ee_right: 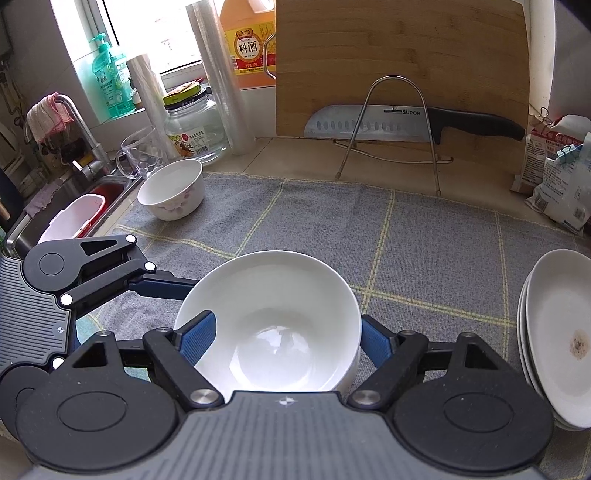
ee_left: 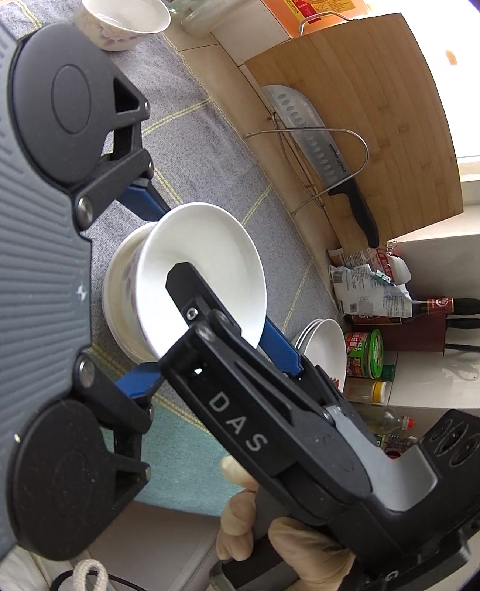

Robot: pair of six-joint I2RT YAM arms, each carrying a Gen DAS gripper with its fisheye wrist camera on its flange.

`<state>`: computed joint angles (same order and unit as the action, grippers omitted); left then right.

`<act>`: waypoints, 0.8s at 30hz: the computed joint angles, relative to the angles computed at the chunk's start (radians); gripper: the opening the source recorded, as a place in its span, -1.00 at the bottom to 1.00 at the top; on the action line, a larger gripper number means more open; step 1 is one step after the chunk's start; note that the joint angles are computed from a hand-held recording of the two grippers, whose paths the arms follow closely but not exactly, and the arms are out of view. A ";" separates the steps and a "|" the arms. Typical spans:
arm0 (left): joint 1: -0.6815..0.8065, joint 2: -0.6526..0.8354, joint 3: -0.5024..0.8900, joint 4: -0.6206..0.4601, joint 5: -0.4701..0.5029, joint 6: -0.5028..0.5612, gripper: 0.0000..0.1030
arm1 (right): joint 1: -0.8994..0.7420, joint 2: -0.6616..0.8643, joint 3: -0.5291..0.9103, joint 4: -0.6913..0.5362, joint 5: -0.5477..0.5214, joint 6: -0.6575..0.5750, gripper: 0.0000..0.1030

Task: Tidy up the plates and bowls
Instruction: 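Lower the second bowl into the placed bowl with the right gripper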

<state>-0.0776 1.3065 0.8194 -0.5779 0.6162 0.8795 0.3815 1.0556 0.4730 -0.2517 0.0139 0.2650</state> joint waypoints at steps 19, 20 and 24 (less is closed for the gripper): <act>-0.014 0.027 0.004 0.009 -0.023 -0.013 0.61 | -0.018 0.039 0.000 0.023 -0.029 -0.015 0.70; -0.014 0.028 0.004 0.008 -0.023 -0.013 0.61 | -0.020 0.041 0.001 0.023 -0.030 -0.016 0.70; -0.015 0.030 0.006 0.006 -0.022 -0.016 0.61 | -0.022 0.041 0.000 0.023 -0.033 -0.018 0.70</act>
<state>-0.0926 1.3369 0.8256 -0.5716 0.5940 0.8632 0.3591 1.0969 0.4734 -0.2287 -0.0195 0.2465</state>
